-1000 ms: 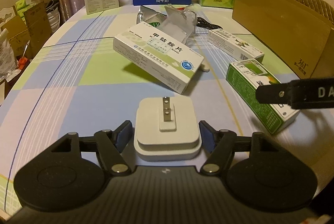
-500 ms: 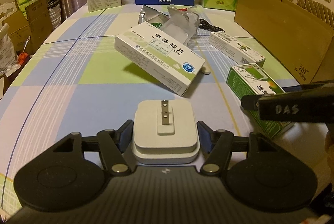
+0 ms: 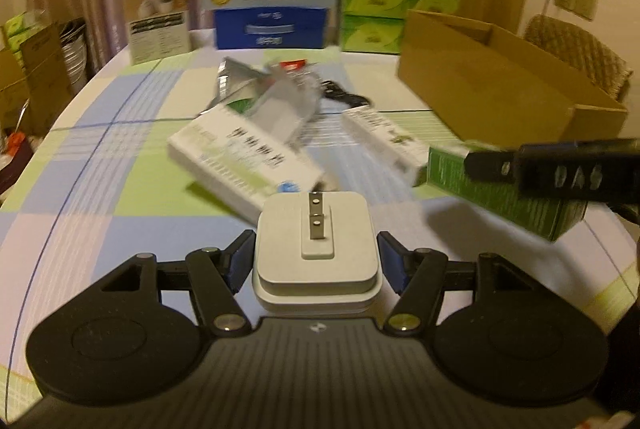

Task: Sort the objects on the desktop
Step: 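Lift the green box with the right gripper toward the cardboard box, then drop the green box into the cardboard box while the left gripper carries the plug adapter there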

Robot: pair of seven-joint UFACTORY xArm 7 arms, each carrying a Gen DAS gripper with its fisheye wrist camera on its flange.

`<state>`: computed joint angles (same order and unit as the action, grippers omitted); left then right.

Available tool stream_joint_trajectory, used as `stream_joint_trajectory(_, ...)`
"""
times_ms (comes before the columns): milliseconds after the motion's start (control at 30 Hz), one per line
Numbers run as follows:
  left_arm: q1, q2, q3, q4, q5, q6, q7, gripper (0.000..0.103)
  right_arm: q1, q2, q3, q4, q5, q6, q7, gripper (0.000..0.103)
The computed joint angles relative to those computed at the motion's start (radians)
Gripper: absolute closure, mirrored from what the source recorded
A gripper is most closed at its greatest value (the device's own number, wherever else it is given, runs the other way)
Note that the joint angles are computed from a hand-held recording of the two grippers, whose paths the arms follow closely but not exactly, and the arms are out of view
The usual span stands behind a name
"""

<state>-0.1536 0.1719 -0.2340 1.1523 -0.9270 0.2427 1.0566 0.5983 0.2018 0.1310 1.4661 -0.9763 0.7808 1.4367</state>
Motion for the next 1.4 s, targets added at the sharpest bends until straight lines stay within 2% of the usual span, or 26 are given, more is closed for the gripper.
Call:
stream_joint_trajectory(167, -0.028, -0.02, -0.01, 0.025, 0.002, 0.042, -0.008, 0.042, -0.031, -0.124, 0.008, -0.056, -0.08, 0.029, 0.037, 0.05)
stream_joint_trajectory(367, -0.092, 0.025, -0.026, 0.18, 0.079, 0.085, -0.08, 0.042, -0.147, -0.237, 0.032, -0.084, -0.134, 0.036, -0.009, 0.05)
stream_joint_trajectory(567, -0.163, 0.168, -0.07, 0.436, 0.224, 0.122, -0.192, 0.042, -0.289, -0.293, 0.01, -0.137, -0.05, -0.04, -0.119, 0.05)
stream_joint_trajectory(700, -0.219, 0.295, -0.091, 0.606, 0.349, 0.153, -0.273, 0.042, -0.368, -0.292, 0.0, -0.164, 0.03, -0.108, -0.141, 0.05)
stream_joint_trajectory(800, -0.248, 0.395, -0.106, 0.731, 0.424, 0.198, -0.314, 0.042, -0.412, -0.307, -0.002, -0.205, 0.069, -0.149, -0.146, 0.05)
stream_joint_trajectory(1000, -0.312, 0.563, -0.082, 0.952, 0.561, 0.293, -0.395, 0.042, -0.462, -0.276, -0.014, -0.221, 0.121, -0.226, -0.18, 0.05)
stream_joint_trajectory(1167, -0.338, 0.64, -0.072, 1.061, 0.614, 0.344, -0.412, 0.042, -0.473, -0.253, -0.023, -0.222, 0.136, -0.25, -0.176, 0.05)
stream_joint_trajectory(1200, -0.341, 0.648, -0.071, 1.071, 0.62, 0.341, -0.41, 0.037, -0.473, -0.253, -0.024, -0.226, 0.14, -0.252, -0.179, 0.05)
stream_joint_trajectory(1233, -0.339, 0.649, -0.076, 1.072, 0.618, 0.337, -0.406, 0.028, -0.473, -0.249, -0.026, -0.225, 0.146, -0.254, -0.182, 0.05)
stream_joint_trajectory(1400, -0.304, 0.607, -0.102, 0.997, 0.596, 0.271, -0.351, 0.026, -0.472, -0.25, -0.029, -0.235, 0.16, -0.258, -0.186, 0.05)
